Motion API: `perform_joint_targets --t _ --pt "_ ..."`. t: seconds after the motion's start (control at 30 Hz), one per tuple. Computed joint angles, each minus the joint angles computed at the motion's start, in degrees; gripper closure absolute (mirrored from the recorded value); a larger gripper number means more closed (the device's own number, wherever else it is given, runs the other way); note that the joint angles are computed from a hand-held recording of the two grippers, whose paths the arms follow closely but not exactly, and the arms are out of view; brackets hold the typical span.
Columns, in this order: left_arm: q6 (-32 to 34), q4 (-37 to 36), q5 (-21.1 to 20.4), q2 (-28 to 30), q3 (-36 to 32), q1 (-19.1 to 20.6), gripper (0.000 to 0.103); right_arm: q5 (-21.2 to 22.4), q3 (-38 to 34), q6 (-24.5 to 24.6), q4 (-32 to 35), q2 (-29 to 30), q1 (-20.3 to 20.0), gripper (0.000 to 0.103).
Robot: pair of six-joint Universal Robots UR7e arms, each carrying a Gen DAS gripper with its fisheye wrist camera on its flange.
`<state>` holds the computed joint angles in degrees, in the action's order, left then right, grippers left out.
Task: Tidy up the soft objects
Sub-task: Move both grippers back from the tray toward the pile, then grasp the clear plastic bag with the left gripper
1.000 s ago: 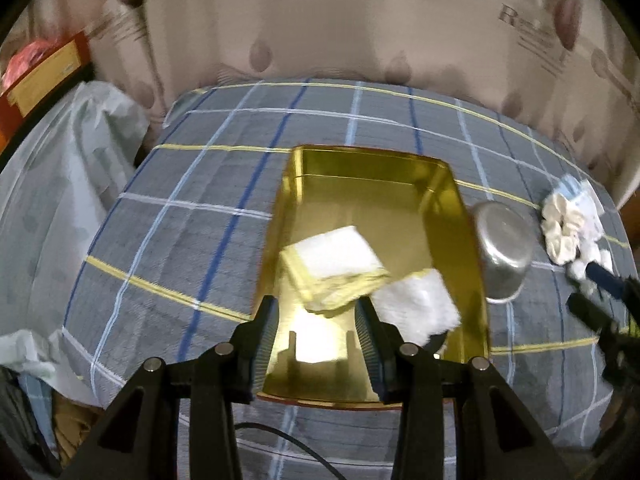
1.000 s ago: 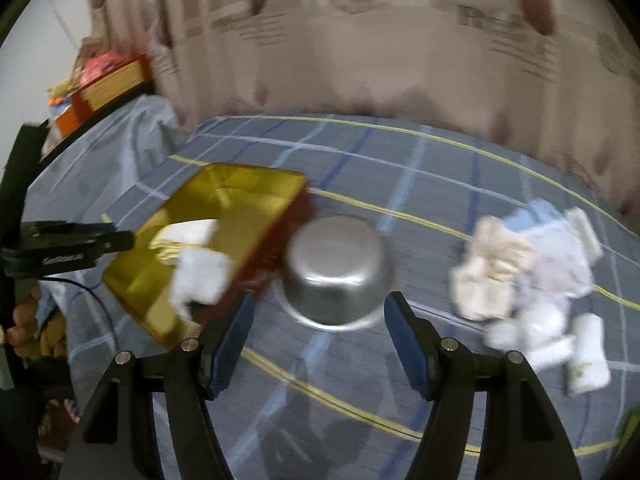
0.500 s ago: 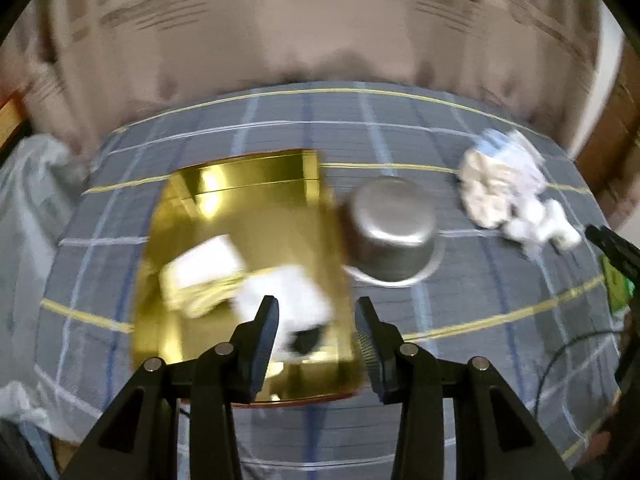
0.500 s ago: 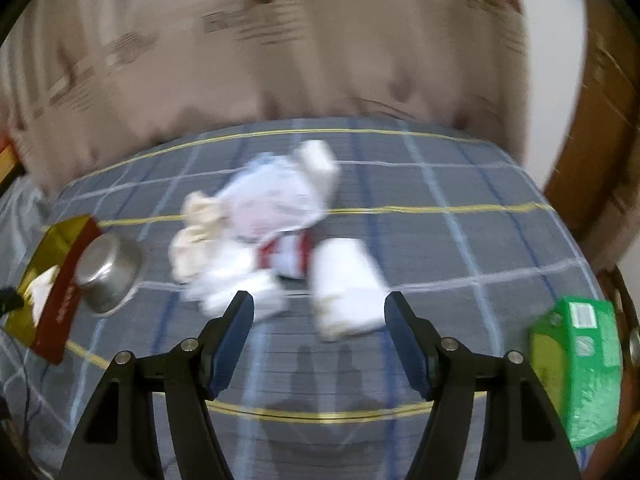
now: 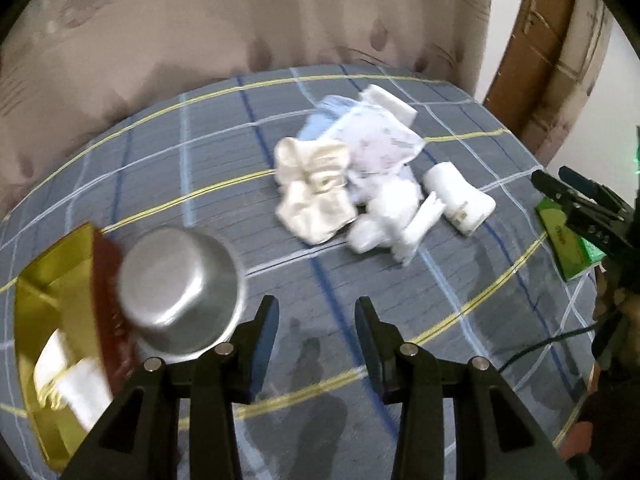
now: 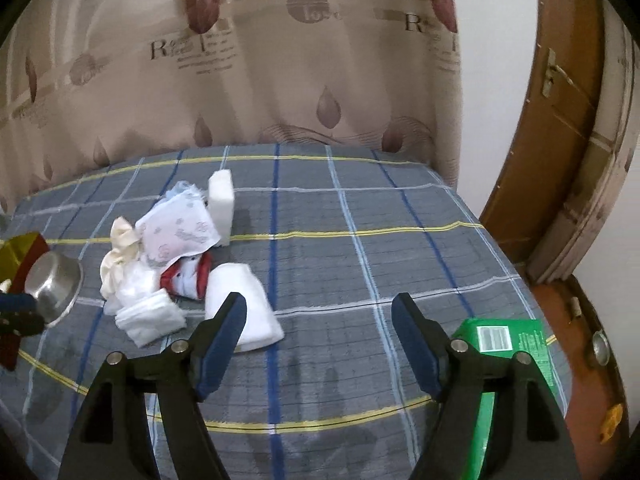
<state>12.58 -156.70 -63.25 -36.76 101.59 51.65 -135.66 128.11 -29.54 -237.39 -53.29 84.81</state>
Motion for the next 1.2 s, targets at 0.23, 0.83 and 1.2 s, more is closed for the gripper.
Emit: perform_joint_targets --t 0.23,0.83,1.2 --pt "1.0 2.1 -1.2 5.2 -5.4 -0.6 0.063 5.2 4.3 9.8 5.7 -6.2 -4.1 0.031" --pt "3.4 6.1 -5.4 14.2 -15.9 -1.4 0.063 10.5 6.5 17.6 11.0 -9.6 -7.3 0.030" --pt "0.6 7.1 -6.9 15.0 -17.9 -0.1 0.063 11.0 6.5 17.5 11.5 -9.5 -7.3 0.030"
